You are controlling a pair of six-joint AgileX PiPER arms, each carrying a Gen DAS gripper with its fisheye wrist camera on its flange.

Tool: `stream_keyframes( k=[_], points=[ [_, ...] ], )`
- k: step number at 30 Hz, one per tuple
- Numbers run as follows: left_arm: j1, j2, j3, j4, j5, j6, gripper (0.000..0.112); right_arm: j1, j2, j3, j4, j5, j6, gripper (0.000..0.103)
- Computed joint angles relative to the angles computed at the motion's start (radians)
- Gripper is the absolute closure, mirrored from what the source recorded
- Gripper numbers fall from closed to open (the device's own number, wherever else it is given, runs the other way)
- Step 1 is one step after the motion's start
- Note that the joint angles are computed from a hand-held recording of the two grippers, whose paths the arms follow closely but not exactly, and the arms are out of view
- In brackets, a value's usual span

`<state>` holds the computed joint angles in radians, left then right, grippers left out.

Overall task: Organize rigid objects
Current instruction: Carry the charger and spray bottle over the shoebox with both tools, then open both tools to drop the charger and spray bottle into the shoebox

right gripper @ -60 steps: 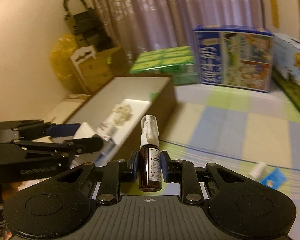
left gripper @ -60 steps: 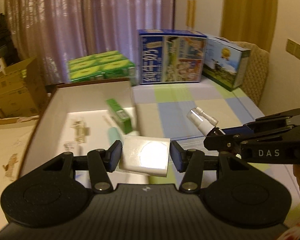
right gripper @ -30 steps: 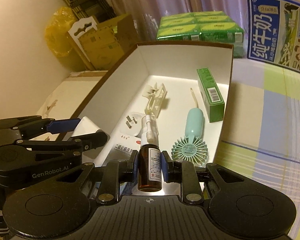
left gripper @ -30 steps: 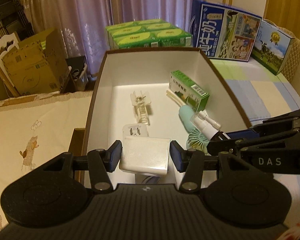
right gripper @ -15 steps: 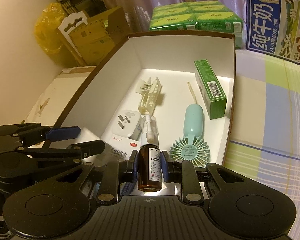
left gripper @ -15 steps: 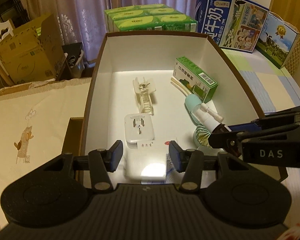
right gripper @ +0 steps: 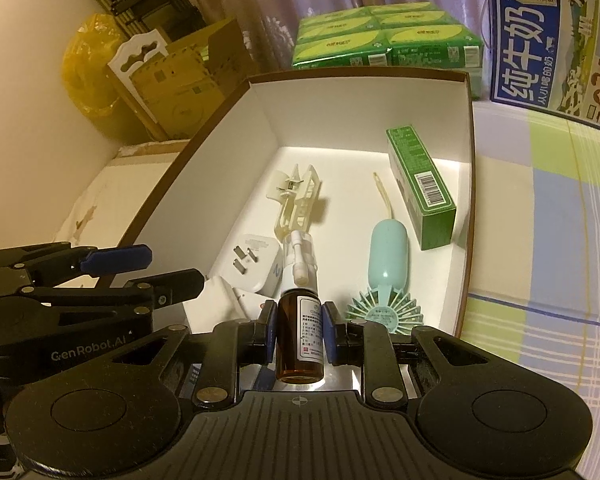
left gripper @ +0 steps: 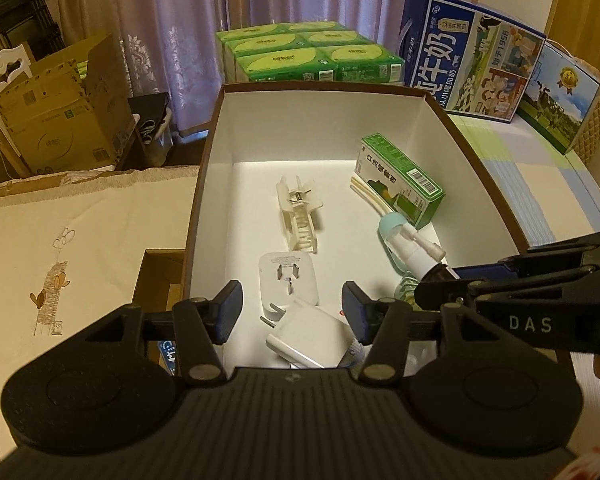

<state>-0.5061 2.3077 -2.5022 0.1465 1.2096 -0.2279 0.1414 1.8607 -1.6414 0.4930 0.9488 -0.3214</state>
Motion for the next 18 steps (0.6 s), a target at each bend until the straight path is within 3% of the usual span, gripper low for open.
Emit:
stream_keyframes(
  k=[15, 17, 18],
  points=[
    [0.004, -0.019, 0.032, 0.004, -0.021, -0.012, 0.061, 0.01, 0.003, -0.008, 0.038, -0.043, 0.003, 0.082],
    [0.004, -0.029, 0.051, 0.006, -0.028, -0.02, 0.061, 0.018, 0.003, -0.011, 0.015, -0.039, 0.019, 0.074],
    [0.004, -0.036, 0.064, 0.007, -0.033, -0.023, 0.062, 0.019, -0.001, -0.005, 0.01, -0.042, 0.02, 0.063]
  ],
)
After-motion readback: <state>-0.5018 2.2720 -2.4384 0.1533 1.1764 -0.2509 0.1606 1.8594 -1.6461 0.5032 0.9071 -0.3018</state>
